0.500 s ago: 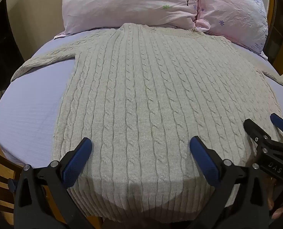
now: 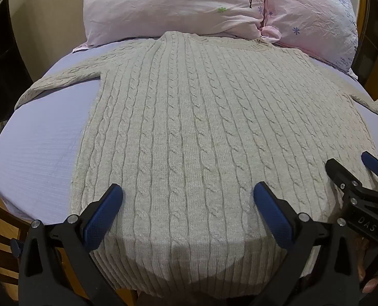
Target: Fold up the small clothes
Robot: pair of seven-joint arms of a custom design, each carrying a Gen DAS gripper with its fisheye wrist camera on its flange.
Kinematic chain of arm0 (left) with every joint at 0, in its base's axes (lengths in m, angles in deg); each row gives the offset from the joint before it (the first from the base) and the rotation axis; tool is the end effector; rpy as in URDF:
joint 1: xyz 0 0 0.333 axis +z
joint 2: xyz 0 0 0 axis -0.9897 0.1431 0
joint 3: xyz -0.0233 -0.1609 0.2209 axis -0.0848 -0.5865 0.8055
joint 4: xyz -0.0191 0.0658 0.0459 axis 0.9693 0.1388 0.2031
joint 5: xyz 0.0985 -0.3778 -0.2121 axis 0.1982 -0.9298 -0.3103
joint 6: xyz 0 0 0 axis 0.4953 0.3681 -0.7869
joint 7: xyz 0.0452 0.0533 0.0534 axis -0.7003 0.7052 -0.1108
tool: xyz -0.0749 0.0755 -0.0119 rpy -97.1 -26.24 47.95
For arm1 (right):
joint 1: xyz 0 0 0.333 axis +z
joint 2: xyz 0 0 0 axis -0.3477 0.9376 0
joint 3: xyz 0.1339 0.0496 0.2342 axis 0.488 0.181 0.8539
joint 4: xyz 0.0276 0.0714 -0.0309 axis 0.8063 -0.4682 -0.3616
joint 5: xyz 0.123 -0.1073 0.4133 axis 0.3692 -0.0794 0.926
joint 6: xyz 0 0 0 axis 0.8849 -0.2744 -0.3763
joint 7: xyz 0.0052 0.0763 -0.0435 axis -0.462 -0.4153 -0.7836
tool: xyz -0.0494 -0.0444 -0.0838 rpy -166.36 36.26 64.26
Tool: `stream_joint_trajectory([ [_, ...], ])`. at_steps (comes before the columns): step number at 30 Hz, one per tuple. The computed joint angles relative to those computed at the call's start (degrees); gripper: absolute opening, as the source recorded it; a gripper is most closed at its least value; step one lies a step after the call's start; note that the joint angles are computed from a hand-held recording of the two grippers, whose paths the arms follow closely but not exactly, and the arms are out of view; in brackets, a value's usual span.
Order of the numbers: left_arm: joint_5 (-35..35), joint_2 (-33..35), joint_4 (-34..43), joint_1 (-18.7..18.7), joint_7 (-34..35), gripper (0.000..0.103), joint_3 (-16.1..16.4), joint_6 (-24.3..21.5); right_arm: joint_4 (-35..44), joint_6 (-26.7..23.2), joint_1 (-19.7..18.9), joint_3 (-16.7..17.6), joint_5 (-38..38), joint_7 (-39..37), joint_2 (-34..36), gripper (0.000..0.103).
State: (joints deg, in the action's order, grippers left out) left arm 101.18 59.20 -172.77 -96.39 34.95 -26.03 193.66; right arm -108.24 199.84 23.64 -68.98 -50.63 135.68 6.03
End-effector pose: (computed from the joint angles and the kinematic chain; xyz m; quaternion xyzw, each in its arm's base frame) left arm 0.6754 -0.2644 0.3460 -0.6644 0.6774 -0.2181 0.2284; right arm 0.6791 0.3307 0.2835 -0.6418 0.6390 -0.2914 0.3079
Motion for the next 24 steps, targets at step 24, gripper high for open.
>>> stream_joint_trajectory([
  [24,0.2,0.0,0.0,-0.1,-0.2,0.102,0.1,0.1,-0.1,0.3,0.5,-0.6,0.3,0.0,0.1,0.101],
])
